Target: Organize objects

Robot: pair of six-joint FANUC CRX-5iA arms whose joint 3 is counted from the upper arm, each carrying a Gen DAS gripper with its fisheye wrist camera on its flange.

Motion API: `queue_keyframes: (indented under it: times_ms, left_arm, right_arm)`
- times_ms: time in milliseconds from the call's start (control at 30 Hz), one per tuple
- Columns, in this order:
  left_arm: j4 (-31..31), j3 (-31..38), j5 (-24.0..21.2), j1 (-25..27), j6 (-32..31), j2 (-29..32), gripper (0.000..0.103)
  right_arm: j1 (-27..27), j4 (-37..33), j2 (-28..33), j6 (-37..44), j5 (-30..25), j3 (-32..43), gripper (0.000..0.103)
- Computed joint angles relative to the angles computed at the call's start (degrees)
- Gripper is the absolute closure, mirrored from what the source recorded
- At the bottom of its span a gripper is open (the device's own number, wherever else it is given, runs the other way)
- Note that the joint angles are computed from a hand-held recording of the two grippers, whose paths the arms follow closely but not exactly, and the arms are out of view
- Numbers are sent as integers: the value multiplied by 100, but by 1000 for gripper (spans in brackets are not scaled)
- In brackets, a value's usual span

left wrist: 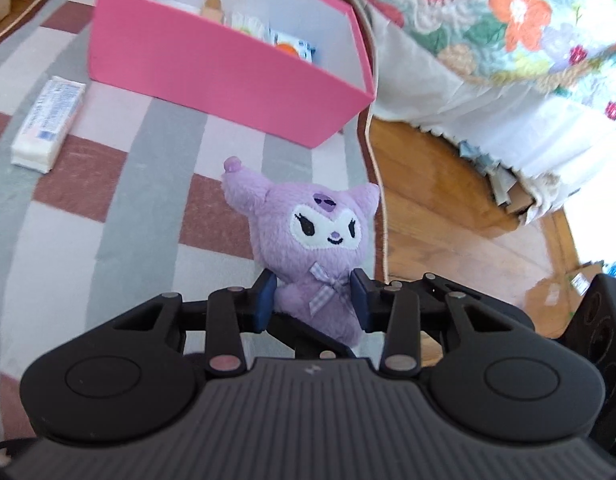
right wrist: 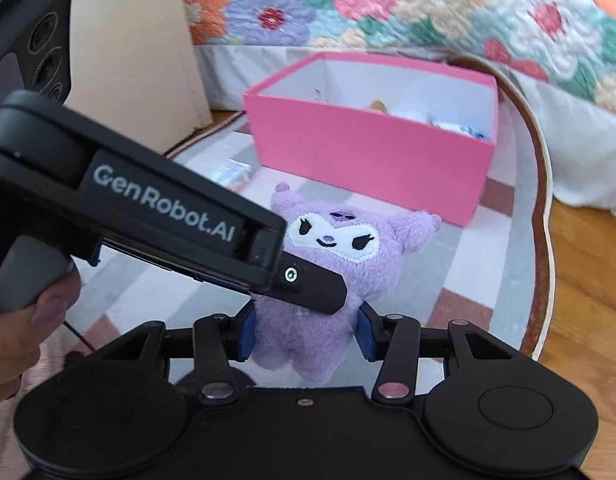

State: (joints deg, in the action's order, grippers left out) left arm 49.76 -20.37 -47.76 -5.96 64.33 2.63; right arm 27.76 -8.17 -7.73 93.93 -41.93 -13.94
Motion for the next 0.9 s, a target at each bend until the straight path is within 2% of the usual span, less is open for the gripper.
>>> queue_keyframes:
  times_ms: [133,300,500,600,667,767,900]
  left_arm:
    - [83,-76,-261,243,-109,-277,64]
    - [69,77,-337,476,-67,-519,65]
    - [-30,597,-387,727,-104,-549,65]
    - [105,874,-415,868,-359,-489,65]
    - [137,1107,-377,924,-474,-399,65]
    - [38,1613,-452,1001,-283,-93,65]
    - [-162,2567,-929,1016,62,623,65]
  right_arm:
    - [120,-121,-149,299,-132,81,50]
    - [233,-142,-121,631,-121,382,50]
    - [288,-290,137,725,-297,1101,50]
    - [248,-513,491,785,-675,1814,50]
    - [228,-611,798,949,-963,2365,50]
    - [260,-561,1264,1162,-1298,3079,50]
    - [136,-590,1787,1482,-1725,3780,50]
